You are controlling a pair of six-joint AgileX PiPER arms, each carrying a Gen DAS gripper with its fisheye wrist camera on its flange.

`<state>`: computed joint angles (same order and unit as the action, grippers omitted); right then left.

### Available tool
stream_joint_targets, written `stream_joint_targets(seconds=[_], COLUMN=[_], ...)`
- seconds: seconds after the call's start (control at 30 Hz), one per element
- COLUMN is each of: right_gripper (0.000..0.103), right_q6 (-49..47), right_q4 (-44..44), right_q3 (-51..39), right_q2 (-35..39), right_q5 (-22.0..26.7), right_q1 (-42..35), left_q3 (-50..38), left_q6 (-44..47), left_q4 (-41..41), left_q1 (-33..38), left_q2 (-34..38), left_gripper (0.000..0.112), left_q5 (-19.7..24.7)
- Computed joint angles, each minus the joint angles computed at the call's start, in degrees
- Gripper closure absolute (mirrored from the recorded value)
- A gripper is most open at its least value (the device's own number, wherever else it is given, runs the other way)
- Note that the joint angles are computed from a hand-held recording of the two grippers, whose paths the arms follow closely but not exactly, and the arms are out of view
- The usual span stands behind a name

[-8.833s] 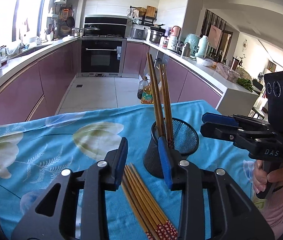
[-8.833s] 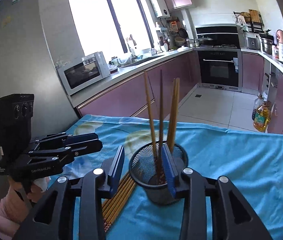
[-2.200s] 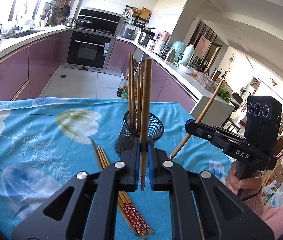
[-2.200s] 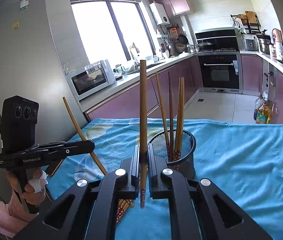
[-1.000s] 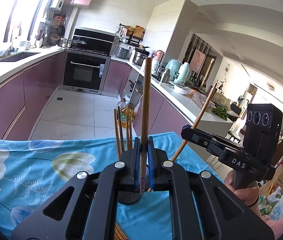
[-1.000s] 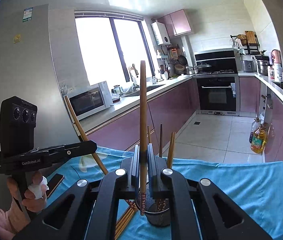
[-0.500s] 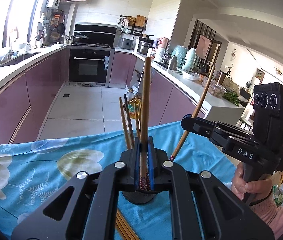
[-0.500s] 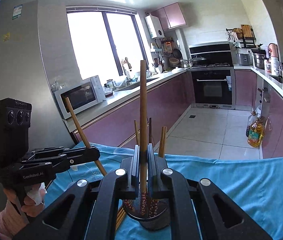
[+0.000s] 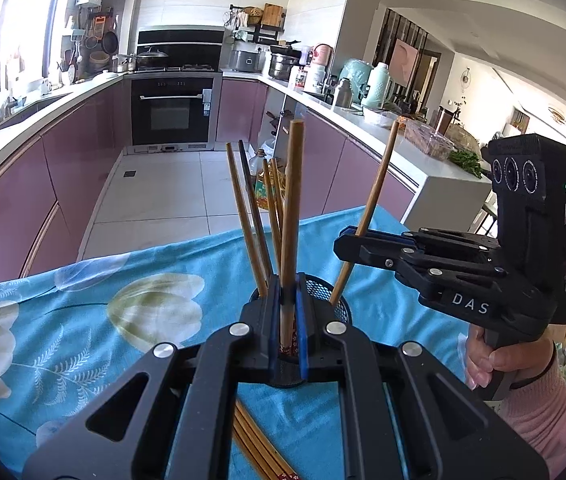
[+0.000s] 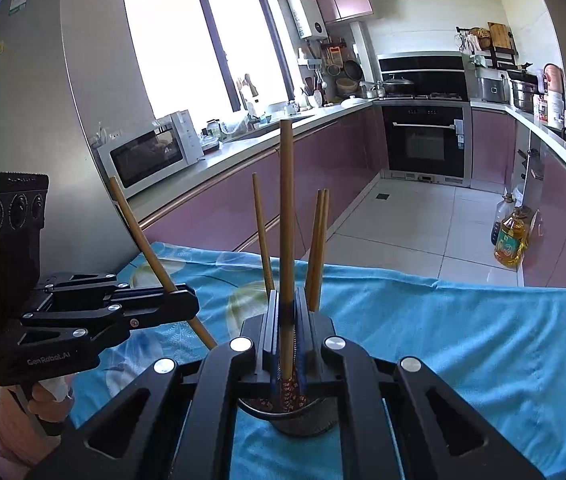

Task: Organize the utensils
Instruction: 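Lower both chopsticks into the mesh cup and open both grippers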

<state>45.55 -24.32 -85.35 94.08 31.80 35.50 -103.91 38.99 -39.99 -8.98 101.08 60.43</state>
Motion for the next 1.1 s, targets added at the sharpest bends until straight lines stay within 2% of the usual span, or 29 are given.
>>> stream_joint_targets(seconds=[0.33, 0.73, 1.0, 1.1], right_gripper=[0.096, 0.096, 0.095, 0.093], right_q6=[-4.8, -6.0, -4.9, -4.2], right_q4=[5.2, 7.9, 7.4, 7.0], right_q3=[-3.0, -4.4, -1.9, -0.7], right_q2=[3.5, 5.7, 4.1, 3.4], right_q5=[2.6, 2.4, 0.3, -0.5], right_q1=[-1.3, -2.5, -2.3, -2.0], left_q3=[-3.6, -10.9, -10.7, -8.0], left_q6=[-2.7, -7.8, -8.6, -7.8], left_q4=[3.7, 6.6, 7.0, 6.4], left_q1=[-1.8, -3.1, -3.1, -2.6], left_q2=[4.3, 10.7, 11.8, 10.6], left_gripper=[0.104, 0.104, 0.104, 0.104], left_q5=[1.2, 2.2, 1.4, -0.1])
